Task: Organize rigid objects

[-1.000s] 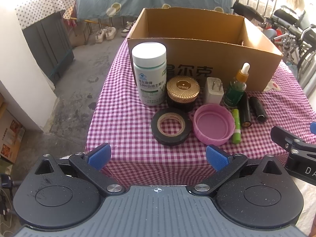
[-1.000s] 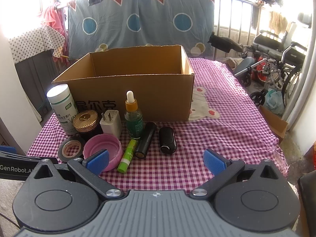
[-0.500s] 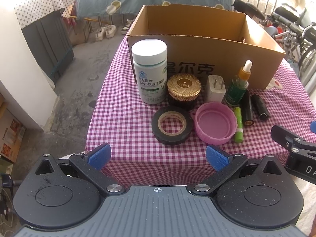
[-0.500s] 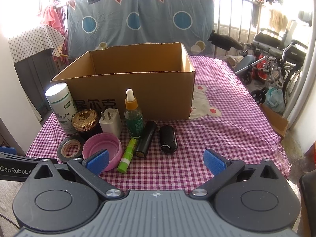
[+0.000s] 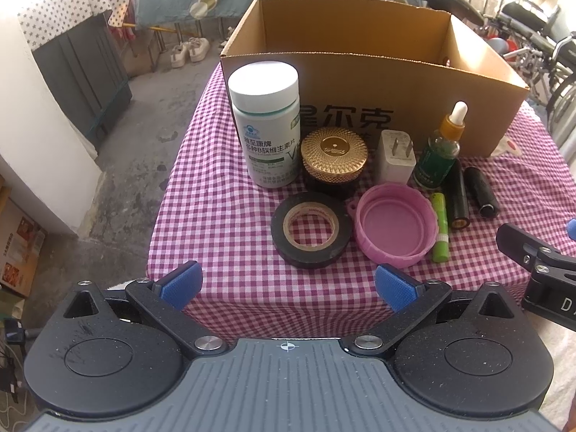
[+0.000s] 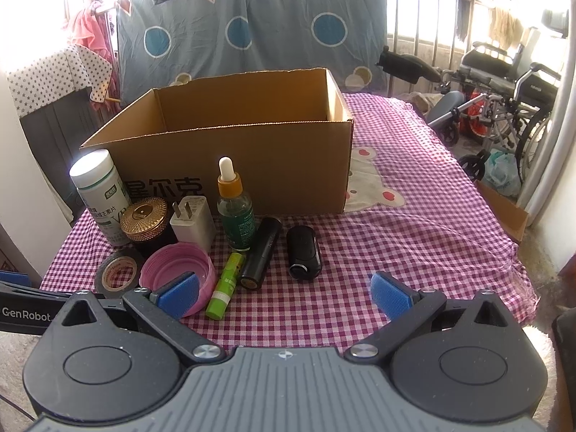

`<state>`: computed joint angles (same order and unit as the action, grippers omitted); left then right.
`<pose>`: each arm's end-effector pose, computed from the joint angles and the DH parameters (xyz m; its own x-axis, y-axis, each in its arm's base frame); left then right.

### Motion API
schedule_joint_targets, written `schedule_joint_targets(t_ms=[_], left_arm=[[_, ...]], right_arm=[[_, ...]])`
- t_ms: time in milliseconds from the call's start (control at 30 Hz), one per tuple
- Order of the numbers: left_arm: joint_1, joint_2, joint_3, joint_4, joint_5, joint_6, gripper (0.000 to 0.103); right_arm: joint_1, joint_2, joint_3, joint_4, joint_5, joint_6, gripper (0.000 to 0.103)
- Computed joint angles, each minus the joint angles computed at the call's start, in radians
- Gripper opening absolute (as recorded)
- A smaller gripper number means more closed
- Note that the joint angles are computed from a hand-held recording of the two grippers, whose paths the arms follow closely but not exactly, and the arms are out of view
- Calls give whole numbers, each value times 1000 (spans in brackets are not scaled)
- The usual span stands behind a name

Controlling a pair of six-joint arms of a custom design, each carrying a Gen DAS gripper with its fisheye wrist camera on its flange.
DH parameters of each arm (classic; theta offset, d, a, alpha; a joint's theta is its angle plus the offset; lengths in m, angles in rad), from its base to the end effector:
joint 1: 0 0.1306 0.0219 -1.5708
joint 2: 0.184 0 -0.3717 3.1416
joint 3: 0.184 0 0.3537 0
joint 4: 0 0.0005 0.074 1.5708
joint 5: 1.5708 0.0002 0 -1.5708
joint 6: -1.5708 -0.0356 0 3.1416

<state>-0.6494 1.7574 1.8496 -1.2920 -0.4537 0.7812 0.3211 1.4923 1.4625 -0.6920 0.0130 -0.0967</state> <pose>0.4448 -0.3187 0.4108 -0.8207 -0.1715 -0.5450 -0.2266 0.9734 0.0348 0.4716 0.1559 0.4171 -0.6536 -0.1156 -0.7479 -0.2443 0.9676 0.0639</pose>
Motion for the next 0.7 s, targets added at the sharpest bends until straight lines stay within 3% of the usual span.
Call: schedule_joint_targets(t_ms=[100, 267, 433, 567, 700], left_arm=[[-3, 5, -1, 44, -6, -39, 103], [-5, -7, -38, 215, 48, -146, 103], [-8, 19, -25, 365, 140, -284, 103], [-12, 60, 12, 432, 197, -372, 100], [-9, 115, 77, 423, 247, -442, 95]], right_arm=[[-13, 8, 1, 7, -2, -4, 103], [-66, 10, -22, 78, -35, 24, 103], [-138, 41, -7, 127, -164, 5, 103], [-174, 95, 46, 126, -255, -36, 100], [-178, 173, 141, 60, -314, 11, 72]])
